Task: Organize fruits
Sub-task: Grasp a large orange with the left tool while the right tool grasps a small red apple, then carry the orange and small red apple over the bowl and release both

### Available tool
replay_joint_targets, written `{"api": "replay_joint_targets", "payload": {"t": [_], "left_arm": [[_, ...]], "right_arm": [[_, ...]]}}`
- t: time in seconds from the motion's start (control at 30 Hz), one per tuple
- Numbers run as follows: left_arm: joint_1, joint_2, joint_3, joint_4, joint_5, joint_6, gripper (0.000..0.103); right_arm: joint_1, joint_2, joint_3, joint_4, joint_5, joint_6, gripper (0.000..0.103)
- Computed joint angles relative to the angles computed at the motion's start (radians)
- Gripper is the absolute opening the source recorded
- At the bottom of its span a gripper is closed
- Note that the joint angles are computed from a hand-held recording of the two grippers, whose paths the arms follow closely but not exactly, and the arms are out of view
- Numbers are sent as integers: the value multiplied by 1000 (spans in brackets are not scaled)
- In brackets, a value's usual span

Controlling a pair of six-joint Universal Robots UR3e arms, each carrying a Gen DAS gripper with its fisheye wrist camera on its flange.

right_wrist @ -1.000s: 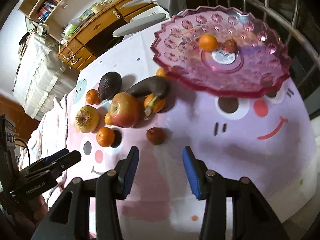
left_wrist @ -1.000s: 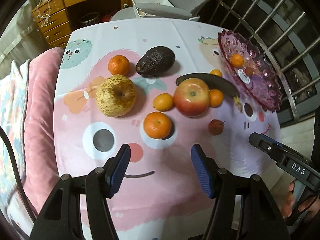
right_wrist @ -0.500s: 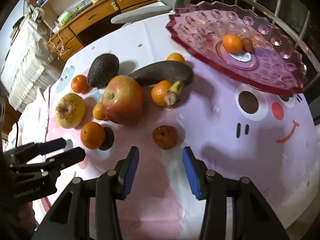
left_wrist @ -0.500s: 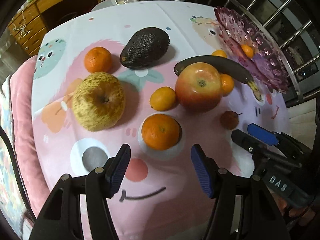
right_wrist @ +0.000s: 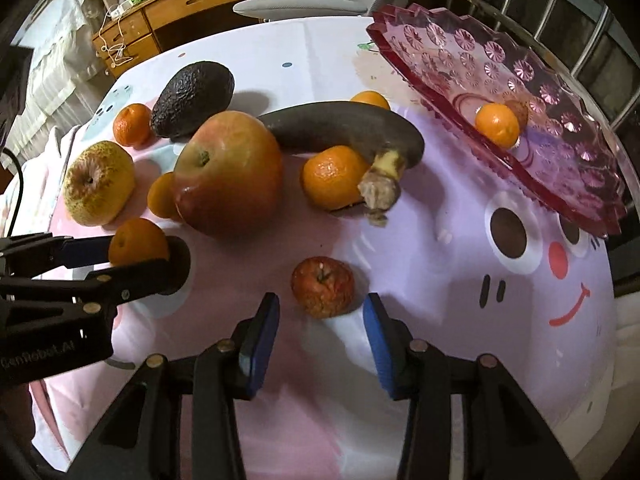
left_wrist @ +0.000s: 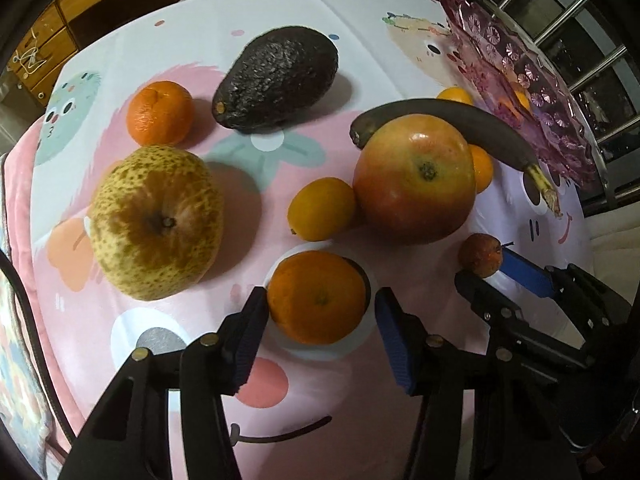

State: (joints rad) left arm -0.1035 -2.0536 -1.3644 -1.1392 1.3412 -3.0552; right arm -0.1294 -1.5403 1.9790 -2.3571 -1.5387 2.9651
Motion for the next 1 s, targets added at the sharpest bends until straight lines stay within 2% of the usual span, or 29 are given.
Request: {"api": "replay_joint_targets", "payload": {"t": [0.13,0.47,0.77,1.0], "left_arm": [[-11,-21,13,22,17,-12,45],[-18,-24,43,-17,30,-34,43],[-31,91,26,-57,49,-105,43],[-100,153,87,-85,78,-243,43]], "right_arm": [[12,25,-4,-32,-9,-20,35],[27,50,-55,1,11,-49,32],[-95,-136,-39,175,121,-212,32],[-237,-272,-99,360,222,-402,32]]}}
